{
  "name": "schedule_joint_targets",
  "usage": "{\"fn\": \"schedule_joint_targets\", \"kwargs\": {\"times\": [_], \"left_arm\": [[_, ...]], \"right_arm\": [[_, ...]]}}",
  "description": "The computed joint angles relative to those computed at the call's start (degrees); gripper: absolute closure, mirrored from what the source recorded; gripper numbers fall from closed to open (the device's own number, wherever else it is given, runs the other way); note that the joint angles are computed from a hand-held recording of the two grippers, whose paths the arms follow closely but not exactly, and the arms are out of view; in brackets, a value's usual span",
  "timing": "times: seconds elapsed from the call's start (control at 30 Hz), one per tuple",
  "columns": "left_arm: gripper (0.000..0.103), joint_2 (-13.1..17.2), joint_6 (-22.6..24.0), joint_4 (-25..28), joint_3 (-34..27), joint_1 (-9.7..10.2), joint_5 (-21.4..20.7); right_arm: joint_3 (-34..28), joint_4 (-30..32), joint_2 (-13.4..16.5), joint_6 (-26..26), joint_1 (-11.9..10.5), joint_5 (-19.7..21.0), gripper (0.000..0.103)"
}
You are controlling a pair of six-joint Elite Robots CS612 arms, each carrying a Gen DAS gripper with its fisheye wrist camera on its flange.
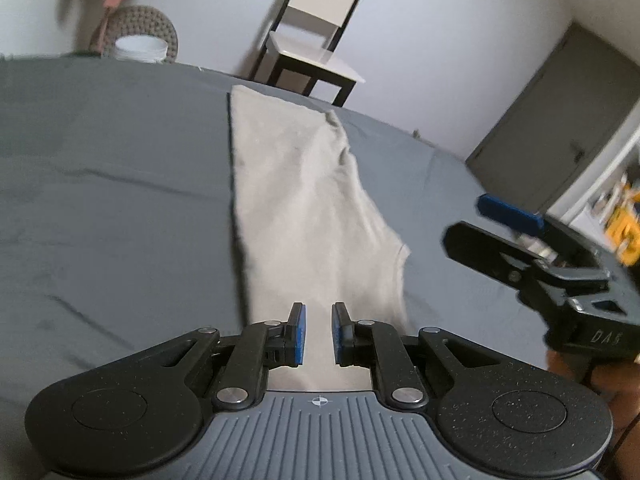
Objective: Fold clothes
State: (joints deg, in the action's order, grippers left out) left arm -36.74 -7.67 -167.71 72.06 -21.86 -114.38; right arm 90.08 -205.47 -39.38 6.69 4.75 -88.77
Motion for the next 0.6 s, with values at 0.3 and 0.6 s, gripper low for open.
{"fn": "schedule_joint_targets", "kwargs": {"times": [0.3, 0.6], "left_arm": [[0.017, -2.16, 10.21, -4.01, 3.04, -0.52, 7.55], [0.017, -0.48, 7.23, -4.57, 0.83, -0.23, 7.07]], "right_arm": [[2.25, 2.91, -1.19, -1.86, 0.95, -4.47, 0.0], [1.06, 7.95, -0.33, -5.29, 1.6, -4.38, 0.0]]}}
